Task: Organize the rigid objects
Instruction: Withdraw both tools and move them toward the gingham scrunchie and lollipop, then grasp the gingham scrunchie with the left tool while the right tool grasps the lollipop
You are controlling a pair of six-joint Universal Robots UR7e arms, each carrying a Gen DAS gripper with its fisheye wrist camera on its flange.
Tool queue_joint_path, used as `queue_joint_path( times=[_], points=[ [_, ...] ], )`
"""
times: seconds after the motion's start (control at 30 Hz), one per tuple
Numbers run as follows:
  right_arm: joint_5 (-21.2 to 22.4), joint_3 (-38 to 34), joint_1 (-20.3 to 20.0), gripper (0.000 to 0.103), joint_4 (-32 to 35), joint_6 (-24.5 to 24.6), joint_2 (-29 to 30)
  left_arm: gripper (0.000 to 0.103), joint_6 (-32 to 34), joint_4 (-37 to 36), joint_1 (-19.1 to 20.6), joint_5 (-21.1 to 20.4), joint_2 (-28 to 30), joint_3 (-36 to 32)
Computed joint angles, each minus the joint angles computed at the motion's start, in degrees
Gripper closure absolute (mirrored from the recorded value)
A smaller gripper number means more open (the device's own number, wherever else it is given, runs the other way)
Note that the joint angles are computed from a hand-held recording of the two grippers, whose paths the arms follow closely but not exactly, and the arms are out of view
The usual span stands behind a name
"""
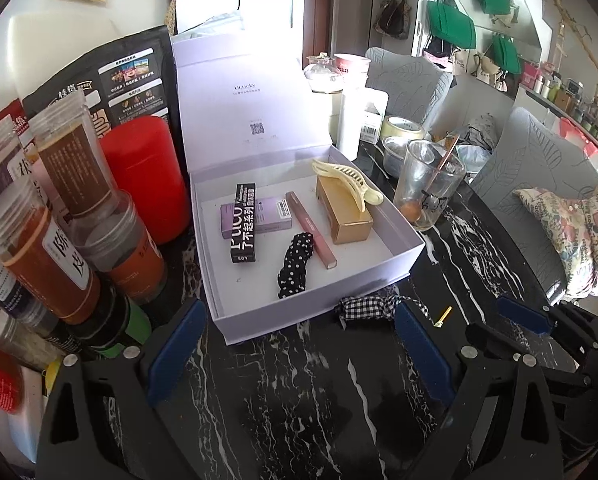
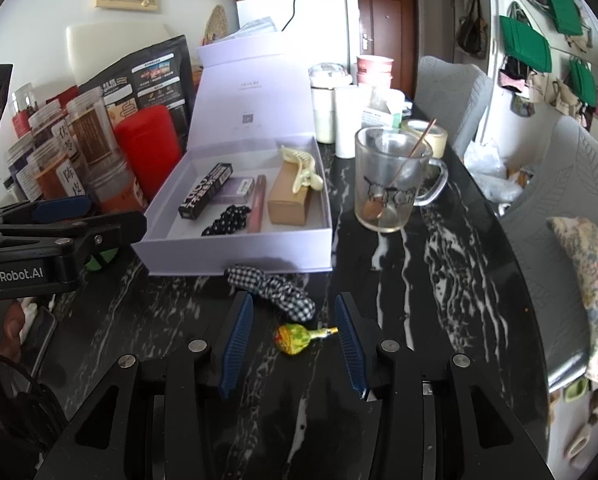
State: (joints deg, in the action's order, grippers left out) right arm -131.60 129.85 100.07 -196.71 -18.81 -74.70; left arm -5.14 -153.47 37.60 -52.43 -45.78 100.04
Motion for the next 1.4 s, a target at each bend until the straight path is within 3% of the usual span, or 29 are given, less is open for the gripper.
queue_joint_path(
  times=[0.47, 1.07, 1.2, 1.4],
  points=[
    [2.8, 0.0, -4.2, 0.060, 4.3, 2.1, 1.1, 0.006, 0.3, 0.1, 1.1, -2.0, 1.7, -0.4],
    [6.4, -1.6, -8.1, 0.061, 8.2, -1.3, 2.6, 0.006, 1.3, 0.8, 2.5, -4.0, 5.4, -4.3],
    [6.5, -1.4, -8.9, 0.075, 8.3, -1.3, 2.7, 0.006, 1.4, 1.5, 2.7, -5.1, 7.0, -6.0],
    [4.1, -0.6, -9.4, 0.075, 7.6, -1.9, 1.4, 0.006, 1.1, 1.4, 2.7, -6.4, 9.4, -7.8]
  ],
)
